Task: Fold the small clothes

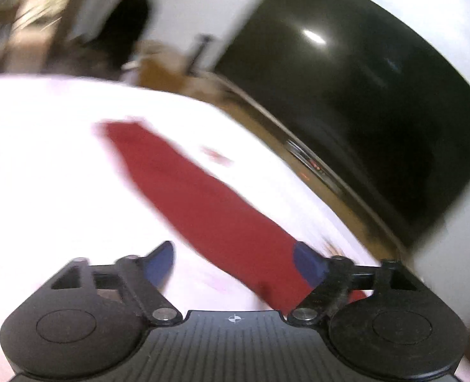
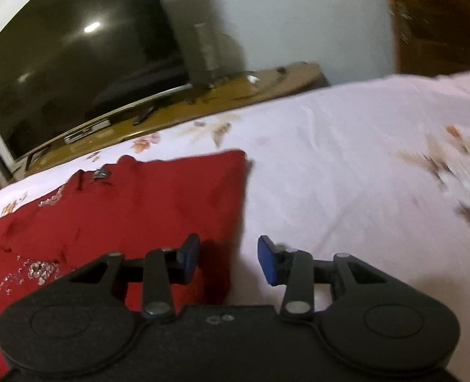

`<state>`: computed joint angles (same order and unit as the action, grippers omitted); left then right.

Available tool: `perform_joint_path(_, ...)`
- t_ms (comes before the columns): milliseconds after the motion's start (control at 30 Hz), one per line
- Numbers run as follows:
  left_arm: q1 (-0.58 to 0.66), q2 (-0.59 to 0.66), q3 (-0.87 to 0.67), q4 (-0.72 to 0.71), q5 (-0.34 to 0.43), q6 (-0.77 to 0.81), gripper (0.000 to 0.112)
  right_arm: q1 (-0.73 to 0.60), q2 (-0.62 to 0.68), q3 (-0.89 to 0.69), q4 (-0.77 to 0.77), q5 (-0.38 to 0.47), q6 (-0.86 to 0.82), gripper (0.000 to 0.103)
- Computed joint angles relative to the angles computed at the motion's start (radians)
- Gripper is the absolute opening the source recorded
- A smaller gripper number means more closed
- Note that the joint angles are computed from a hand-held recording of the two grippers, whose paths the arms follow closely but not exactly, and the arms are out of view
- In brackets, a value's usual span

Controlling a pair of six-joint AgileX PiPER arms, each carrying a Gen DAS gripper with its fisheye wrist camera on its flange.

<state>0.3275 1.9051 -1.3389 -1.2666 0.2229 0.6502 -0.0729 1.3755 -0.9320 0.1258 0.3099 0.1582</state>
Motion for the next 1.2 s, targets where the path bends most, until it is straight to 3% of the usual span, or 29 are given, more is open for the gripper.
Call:
perform_joint_path(67,0.088,0.064,-0.057,-0.026,0.074,-0.048,0.064,0.026,-0.046,0.029,-0.128,0.018,0.179,0.04)
perform_joint_path(133,0.144,0.125,-0.111,-0.11,0.134,0.003,0.062,0.068,-0.08,0.044,-0.282,0.041,0.379,0.04)
perform_joint_path(200,0.176,0.187,-0.201,-0.063,0.188,-0.053,0.062,0.125,-0.095,0.045,-0.424,0.065,0.57,0.04)
perform_joint_path(333,0.18,0.298,-0.398,0.125,0.246,-0.223,0.062,0.23,-0.119,0.023,-0.598,0.139,0.768,0.04)
perform_joint_path(500,0.179,0.375,-0.539,0.229,0.276,-0.318,0.061,0.326,-0.119,-0.017,-0.722,0.208,0.895,0.04)
perform_joint_path(600,0.157,0.388,-0.611,0.469,0.285,-0.498,0.04,0.349,-0.128,-0.03,-0.752,0.241,0.938,0.04)
perform_joint_path(633,0.152,0.387,-0.619,0.541,0.284,-0.548,0.011,0.354,-0.134,-0.029,-0.761,0.251,0.955,0.04)
perform_joint_path(667,0.156,0.379,-0.607,0.573,0.29,-0.563,0.004,0.354,-0.141,-0.028,-0.763,0.254,0.965,0.04)
perform_joint_path(767,0.148,0.318,-0.528,0.511,0.24,-0.511,0.003,0.348,-0.165,-0.017,-0.768,0.257,0.99,0.04)
perform_joint_path(867,0.086,0.254,-0.465,0.278,0.205,-0.232,0.003,0.347,-0.197,0.005,-0.781,0.262,1.003,0.04)
perform_joint_path(967,-0.044,0.207,-0.475,0.19,0.224,-0.061,0.003,0.33,-0.222,0.031,-0.763,0.252,0.993,0.04)
perform_joint_path(1067,-0.226,0.192,-0.53,0.29,0.225,-0.093,0.004,0.304,-0.236,0.056,-0.74,0.221,0.981,0.04)
perform_joint_path(1200,-0.472,0.248,-0.668,0.572,0.245,-0.329,0.004,0.251,-0.252,0.085,-0.666,0.159,0.915,0.04)
